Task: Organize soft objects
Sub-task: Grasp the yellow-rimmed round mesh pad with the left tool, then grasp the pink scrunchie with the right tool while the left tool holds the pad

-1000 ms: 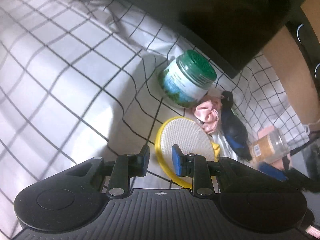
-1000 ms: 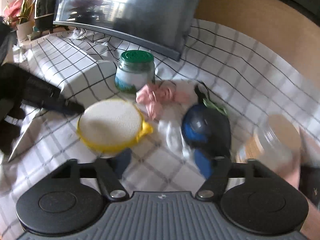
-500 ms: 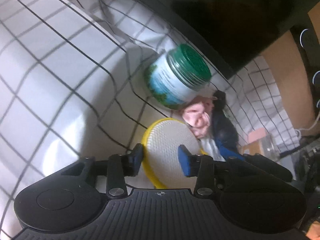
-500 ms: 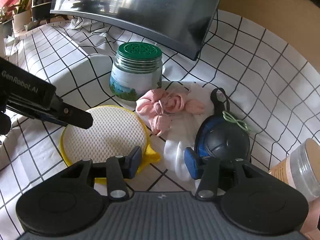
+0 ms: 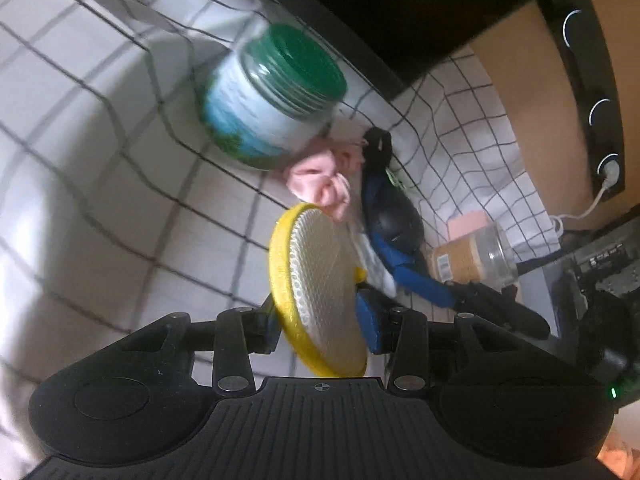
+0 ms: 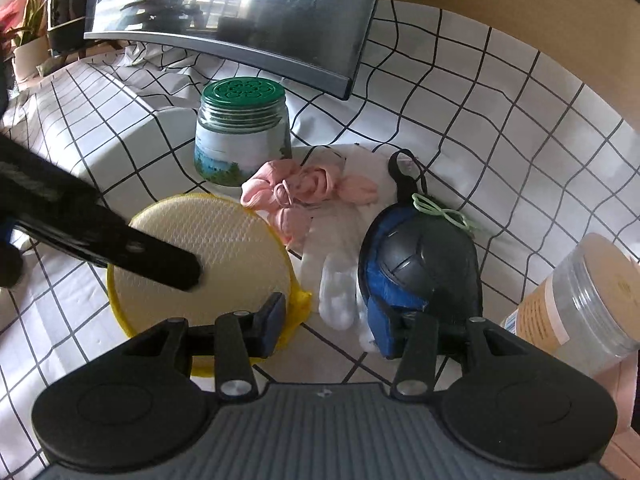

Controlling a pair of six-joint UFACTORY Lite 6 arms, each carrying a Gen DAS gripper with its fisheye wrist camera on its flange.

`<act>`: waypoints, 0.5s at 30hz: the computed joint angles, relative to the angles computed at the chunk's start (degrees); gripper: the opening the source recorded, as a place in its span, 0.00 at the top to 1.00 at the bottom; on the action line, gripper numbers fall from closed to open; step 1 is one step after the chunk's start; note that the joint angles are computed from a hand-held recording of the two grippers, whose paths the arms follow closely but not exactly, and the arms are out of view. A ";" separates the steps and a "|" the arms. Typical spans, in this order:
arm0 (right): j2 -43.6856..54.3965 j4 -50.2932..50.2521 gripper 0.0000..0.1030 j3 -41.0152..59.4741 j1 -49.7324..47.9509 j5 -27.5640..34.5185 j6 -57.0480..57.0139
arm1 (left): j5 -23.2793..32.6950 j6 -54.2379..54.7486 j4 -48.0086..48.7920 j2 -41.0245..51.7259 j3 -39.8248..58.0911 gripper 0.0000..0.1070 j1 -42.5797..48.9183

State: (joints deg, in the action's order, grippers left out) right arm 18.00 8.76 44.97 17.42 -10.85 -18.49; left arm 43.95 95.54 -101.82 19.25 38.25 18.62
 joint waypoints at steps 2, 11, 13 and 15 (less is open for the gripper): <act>-0.21 0.00 0.55 -0.59 -0.03 -0.41 -0.47 | -1.39 1.79 -4.85 0.75 0.54 0.63 -3.35; -4.25 -12.45 0.55 -4.41 -2.66 0.26 10.16 | -1.41 8.97 -20.46 -1.49 -2.89 0.83 -8.60; -6.68 -17.31 0.55 -5.75 -3.64 0.12 14.67 | -1.69 12.80 -23.62 -5.08 -5.88 0.83 -8.93; -9.13 -20.43 0.54 -6.96 -4.32 -0.26 16.99 | -2.77 15.58 -26.09 -9.17 -8.81 0.83 -9.19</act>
